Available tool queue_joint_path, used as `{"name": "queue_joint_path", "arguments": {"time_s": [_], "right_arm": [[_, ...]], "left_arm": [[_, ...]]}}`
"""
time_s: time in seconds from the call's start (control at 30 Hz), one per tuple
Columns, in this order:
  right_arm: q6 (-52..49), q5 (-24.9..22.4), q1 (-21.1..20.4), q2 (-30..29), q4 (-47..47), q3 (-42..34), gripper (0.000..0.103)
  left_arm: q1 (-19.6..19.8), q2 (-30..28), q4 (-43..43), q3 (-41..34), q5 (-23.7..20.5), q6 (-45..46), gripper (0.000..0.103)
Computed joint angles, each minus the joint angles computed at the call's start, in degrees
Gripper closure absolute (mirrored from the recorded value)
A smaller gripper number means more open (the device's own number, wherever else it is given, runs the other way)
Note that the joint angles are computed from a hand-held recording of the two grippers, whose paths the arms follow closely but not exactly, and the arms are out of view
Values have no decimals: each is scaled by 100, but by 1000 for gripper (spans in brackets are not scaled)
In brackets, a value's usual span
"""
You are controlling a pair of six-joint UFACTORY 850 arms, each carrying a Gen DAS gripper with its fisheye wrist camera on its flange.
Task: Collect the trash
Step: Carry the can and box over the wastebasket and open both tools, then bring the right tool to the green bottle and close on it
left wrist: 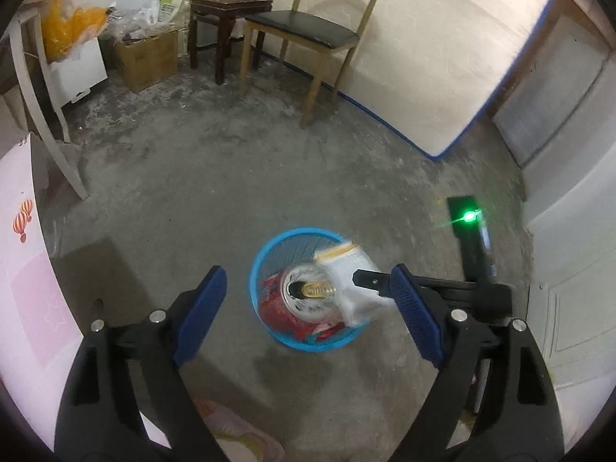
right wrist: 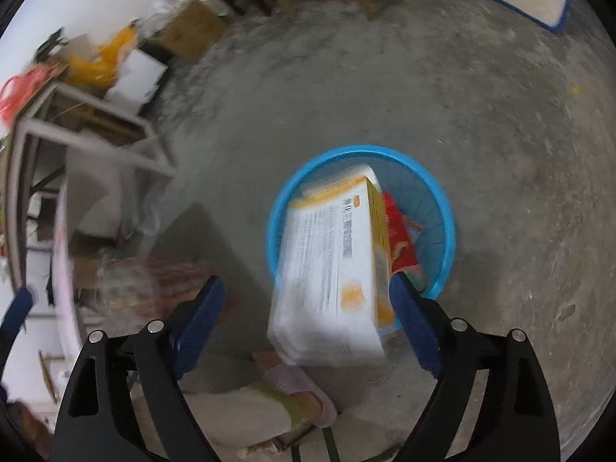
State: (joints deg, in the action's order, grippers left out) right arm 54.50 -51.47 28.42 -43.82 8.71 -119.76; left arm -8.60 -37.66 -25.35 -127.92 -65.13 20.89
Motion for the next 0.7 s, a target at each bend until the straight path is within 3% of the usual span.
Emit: {"name": "queue_joint_path", "arguments": {"time_s": [0.4,0.53,0.7], "right_arm": [[228,830,136,823,137,1528,18],[386,853,295,1080,-47,1657,18],[279,967,567,1191,-212,1348,18]], "left_arm": [[269,1341,-376,1786,492,875,20],[477,1893,-452,2351,674,1256,20],[1091,2672,-770,3197,803,1596,20]]}}
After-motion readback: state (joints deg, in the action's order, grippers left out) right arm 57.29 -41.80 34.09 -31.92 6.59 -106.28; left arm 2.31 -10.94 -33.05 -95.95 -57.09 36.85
